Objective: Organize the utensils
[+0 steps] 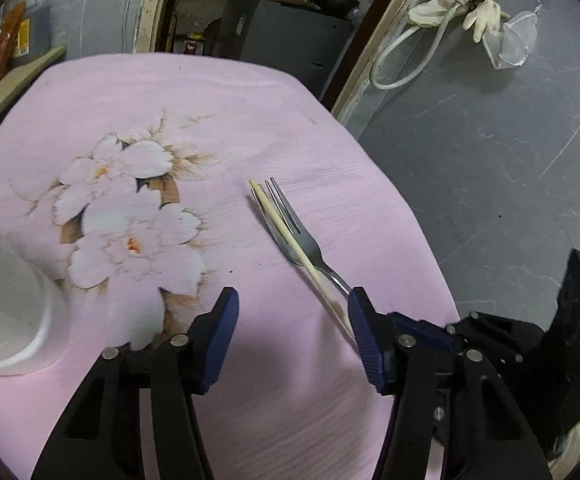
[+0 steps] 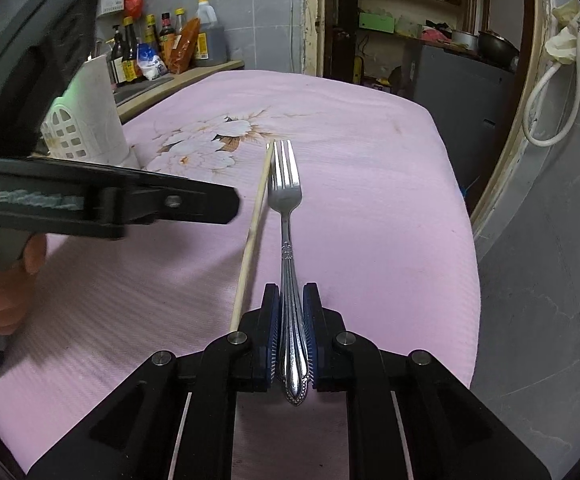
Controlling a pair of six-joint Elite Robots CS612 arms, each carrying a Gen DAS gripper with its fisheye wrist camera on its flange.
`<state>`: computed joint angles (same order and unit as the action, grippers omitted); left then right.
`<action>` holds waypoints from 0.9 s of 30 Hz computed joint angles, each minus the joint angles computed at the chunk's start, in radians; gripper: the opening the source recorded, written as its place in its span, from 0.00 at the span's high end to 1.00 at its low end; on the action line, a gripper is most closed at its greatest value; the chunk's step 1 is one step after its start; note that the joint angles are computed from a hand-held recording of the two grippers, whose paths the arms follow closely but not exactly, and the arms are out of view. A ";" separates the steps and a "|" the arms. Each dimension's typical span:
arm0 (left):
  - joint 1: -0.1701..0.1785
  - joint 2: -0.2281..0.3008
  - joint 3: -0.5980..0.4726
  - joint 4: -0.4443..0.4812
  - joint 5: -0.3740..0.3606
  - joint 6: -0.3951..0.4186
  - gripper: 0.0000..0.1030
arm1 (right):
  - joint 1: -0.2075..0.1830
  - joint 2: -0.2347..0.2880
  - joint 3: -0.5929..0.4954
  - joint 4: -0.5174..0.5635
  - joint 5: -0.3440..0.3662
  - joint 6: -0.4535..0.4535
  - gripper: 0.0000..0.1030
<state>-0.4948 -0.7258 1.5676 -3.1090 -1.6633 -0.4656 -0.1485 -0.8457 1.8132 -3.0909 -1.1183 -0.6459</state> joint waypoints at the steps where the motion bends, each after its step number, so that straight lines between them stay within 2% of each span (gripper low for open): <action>1: 0.004 0.005 -0.007 0.008 -0.013 -0.010 0.55 | -0.001 0.000 0.000 0.002 0.003 0.000 0.90; 4: 0.019 0.021 -0.027 0.010 -0.068 -0.060 0.56 | -0.002 0.000 -0.001 0.007 0.010 0.000 0.90; 16: 0.041 0.045 -0.057 -0.024 -0.148 -0.137 0.63 | -0.009 0.002 -0.009 0.035 0.037 -0.007 0.90; 17: 0.042 0.045 -0.058 -0.023 -0.147 -0.134 0.69 | -0.008 0.002 -0.009 0.034 0.035 -0.008 0.90; 18: 0.040 0.044 -0.059 -0.015 -0.140 -0.125 0.80 | -0.008 0.002 -0.009 0.033 0.034 -0.008 0.90; 21: 0.041 0.051 -0.066 -0.020 -0.171 -0.130 0.92 | -0.004 0.001 -0.006 0.024 0.024 -0.008 0.91; 27: 0.044 0.050 -0.062 -0.025 -0.186 -0.124 0.93 | -0.008 0.003 -0.005 0.011 0.026 0.029 0.90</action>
